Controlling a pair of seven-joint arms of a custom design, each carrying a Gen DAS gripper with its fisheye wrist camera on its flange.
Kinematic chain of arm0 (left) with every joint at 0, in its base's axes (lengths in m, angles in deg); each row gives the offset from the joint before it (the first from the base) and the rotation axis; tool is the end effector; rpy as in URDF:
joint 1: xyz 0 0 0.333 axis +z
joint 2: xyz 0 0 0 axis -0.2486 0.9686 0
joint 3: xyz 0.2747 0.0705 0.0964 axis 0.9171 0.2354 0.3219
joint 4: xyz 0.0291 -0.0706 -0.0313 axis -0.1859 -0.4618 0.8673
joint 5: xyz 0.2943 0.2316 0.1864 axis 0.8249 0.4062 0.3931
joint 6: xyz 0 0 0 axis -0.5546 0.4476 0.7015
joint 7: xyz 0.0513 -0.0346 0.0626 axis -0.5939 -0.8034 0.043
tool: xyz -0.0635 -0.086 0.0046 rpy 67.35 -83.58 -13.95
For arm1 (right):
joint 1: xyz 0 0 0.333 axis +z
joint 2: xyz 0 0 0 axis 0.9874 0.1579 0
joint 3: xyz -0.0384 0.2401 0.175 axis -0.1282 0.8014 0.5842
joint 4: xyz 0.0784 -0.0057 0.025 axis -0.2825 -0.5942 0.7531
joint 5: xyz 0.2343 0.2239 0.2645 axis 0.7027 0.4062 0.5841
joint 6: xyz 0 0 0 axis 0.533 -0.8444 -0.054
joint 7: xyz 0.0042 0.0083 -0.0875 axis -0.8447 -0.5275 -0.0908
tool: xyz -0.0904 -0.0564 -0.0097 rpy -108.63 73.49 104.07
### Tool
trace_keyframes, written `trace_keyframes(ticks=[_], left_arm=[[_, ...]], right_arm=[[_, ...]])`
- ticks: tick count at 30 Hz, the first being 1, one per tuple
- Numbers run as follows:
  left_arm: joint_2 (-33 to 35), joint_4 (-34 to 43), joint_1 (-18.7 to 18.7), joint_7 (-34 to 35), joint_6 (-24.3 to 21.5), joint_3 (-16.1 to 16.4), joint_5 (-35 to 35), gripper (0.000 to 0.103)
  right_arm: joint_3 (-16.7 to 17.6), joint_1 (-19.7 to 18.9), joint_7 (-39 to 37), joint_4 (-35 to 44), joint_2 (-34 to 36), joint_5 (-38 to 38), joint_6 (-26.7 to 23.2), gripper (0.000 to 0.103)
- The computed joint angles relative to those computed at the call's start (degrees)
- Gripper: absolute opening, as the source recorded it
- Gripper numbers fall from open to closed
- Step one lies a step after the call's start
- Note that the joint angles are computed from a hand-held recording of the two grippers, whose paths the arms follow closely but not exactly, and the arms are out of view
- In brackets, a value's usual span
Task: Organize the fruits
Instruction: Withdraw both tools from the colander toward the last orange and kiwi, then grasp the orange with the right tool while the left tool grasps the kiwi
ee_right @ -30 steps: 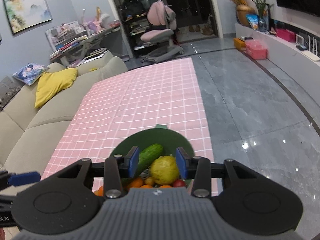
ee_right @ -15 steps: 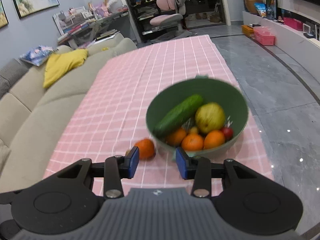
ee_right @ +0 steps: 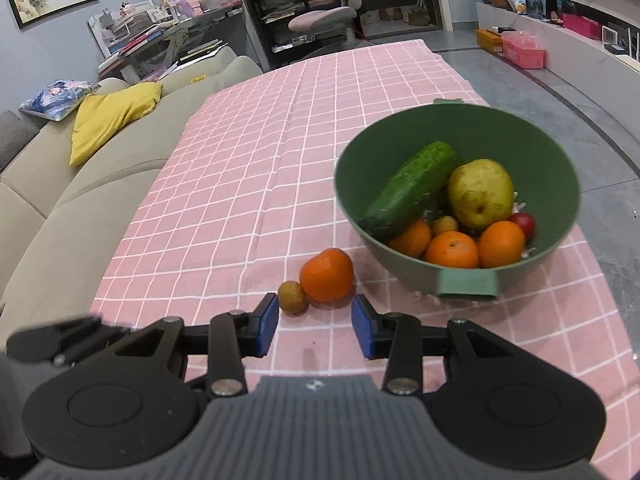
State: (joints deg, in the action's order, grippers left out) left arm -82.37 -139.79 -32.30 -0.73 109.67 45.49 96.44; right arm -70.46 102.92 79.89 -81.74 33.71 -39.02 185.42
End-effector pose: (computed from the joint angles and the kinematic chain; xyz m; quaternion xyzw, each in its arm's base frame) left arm 0.4247 -0.3601 0.4722 -0.5798 0.7347 -0.2322 0.2647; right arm 0.4872 0.1532 0.5036 -0.7444 0.5504 -0.0886 0.3675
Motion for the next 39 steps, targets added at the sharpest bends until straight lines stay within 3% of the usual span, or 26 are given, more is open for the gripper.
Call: trace_keyframes(ticks=[6, 15, 22, 27, 33, 39], left_arm=[[4.88, 1.79, -0.94, 21.10, 6.42, 3.72, -8.23, 0.060], [9.35, 3.65, -0.61, 34.68, 12.28, 4.88, -13.97, 0.060], [10.22, 3.54, -0.28, 40.20, 14.24, 5.48, -18.68, 0.054], [10.97, 3.90, 0.00, 42.38, 14.30, 5.73, -20.37, 0.041], [11.23, 4.14, 0.08, 42.52, 14.58, 5.82, -21.36, 0.031], [8.22, 1.87, 0.09, 38.87, 13.92, 5.42, -20.34, 0.031]], right_arm=[[1.65, -0.82, 5.66, 2.04, 3.92, 0.00, 2.26, 0.038], [3.57, -1.69, 12.49, 5.38, 9.04, -3.01, 4.27, 0.038], [4.28, -2.61, 15.96, 7.85, 12.36, -5.21, 3.84, 0.040], [4.91, -2.92, 16.45, 8.55, 13.61, -6.74, 4.99, 0.041], [5.26, -3.36, 17.52, 9.40, 14.69, -8.05, 4.38, 0.038], [4.92, -3.21, 15.09, 9.51, 14.14, -5.74, 2.56, 0.037]])
